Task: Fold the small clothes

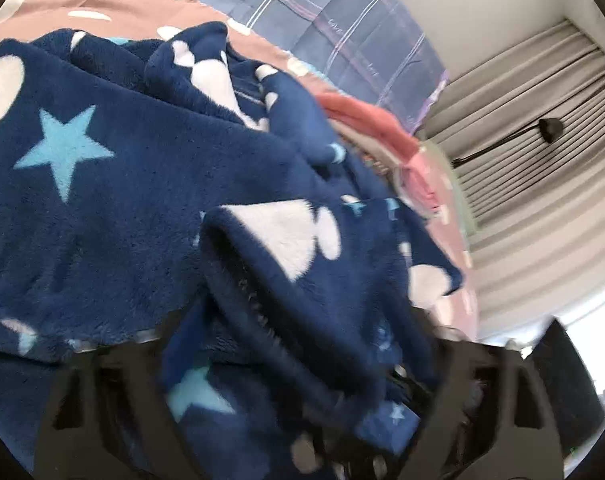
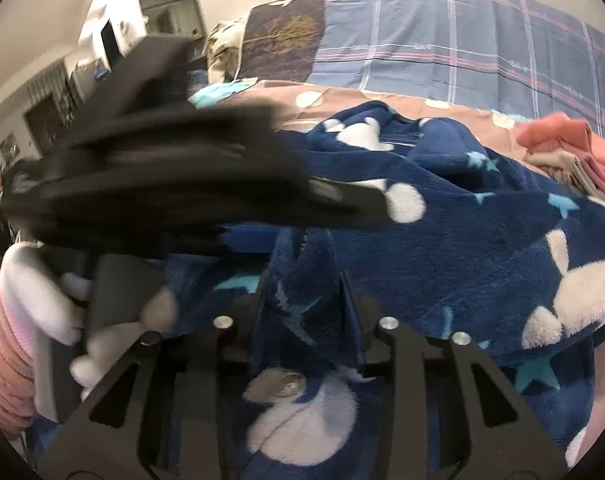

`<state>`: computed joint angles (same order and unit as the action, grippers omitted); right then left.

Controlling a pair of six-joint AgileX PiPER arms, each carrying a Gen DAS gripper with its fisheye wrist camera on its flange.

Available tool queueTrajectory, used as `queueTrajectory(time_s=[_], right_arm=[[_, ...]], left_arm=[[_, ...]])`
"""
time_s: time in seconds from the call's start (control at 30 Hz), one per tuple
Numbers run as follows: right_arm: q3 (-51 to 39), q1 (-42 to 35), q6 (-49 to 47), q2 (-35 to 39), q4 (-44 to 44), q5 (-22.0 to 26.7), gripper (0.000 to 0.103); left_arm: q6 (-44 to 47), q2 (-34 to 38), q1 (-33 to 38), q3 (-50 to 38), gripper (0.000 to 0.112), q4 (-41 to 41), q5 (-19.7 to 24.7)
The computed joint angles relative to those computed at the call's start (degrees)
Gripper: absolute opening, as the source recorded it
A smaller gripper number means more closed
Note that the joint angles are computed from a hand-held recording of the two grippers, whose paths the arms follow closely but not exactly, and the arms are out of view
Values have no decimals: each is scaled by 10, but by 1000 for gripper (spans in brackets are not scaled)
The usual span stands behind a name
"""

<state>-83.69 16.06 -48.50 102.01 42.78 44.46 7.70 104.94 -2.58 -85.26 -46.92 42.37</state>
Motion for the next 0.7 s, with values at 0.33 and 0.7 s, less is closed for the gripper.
queueTrajectory(time_s=[0.33, 0.7], right_arm=[[56, -144, -7, -39, 31, 17, 47], [68, -148, 78, -9, -21, -12, 47]], left_arm=[[-34, -25, -9, -174, 10, 115, 61], [-29, -104, 118, -113, 11, 219, 97]])
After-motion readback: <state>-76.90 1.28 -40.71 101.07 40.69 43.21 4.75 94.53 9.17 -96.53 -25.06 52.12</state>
